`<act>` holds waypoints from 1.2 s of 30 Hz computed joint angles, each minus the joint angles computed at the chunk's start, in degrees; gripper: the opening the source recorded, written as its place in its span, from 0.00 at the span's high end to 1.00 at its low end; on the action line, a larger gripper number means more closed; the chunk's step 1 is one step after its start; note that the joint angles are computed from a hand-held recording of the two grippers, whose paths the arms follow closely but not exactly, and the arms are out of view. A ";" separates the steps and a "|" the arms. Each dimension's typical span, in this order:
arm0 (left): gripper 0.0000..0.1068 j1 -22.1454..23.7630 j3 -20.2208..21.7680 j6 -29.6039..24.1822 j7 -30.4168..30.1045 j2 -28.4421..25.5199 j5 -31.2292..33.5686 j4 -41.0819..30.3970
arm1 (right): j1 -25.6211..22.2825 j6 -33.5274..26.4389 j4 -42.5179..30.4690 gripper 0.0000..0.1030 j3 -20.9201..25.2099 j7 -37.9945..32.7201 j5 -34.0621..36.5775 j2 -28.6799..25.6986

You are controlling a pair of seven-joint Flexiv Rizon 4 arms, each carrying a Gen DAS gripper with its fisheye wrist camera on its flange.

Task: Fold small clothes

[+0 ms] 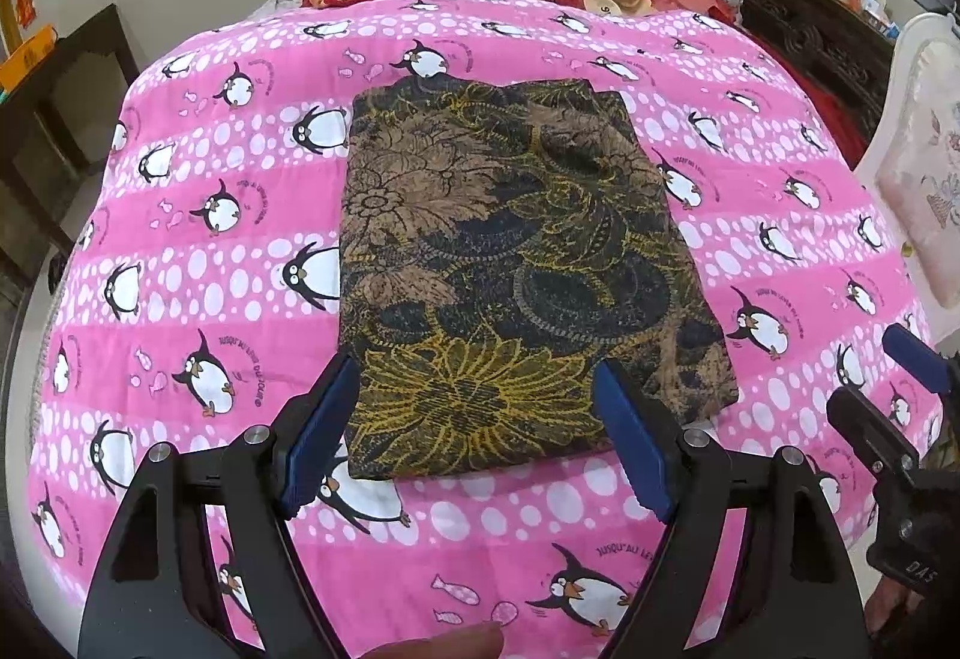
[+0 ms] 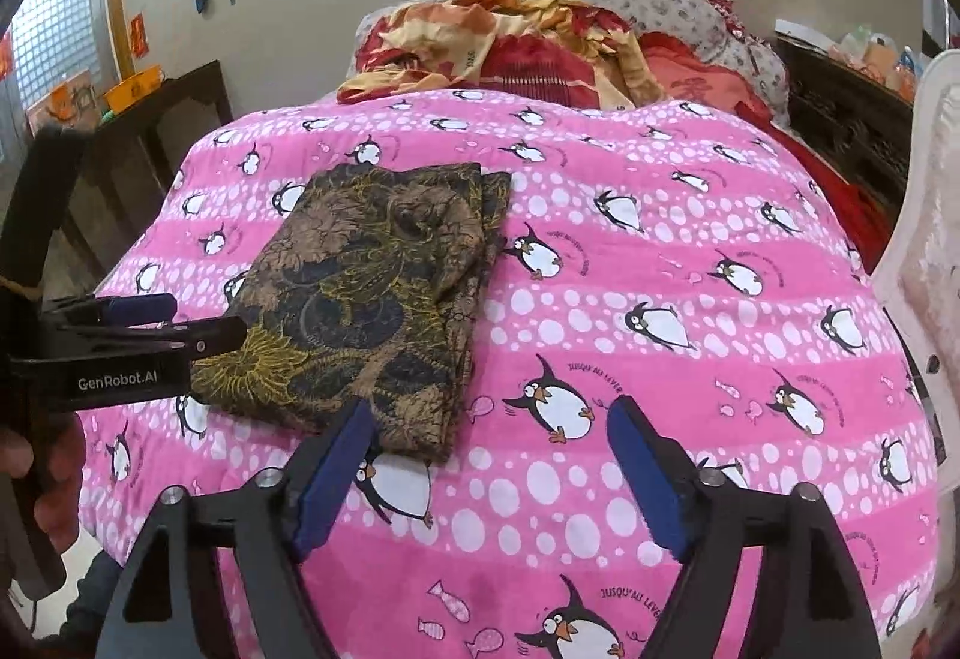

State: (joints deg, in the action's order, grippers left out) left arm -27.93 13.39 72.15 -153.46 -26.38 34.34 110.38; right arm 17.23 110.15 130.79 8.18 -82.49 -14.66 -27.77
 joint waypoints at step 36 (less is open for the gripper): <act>0.25 -1.90 2.28 2.24 0.71 -0.94 -1.21 0.48 | -6.50 -7.86 -1.41 0.10 6.57 1.33 -4.23 0.43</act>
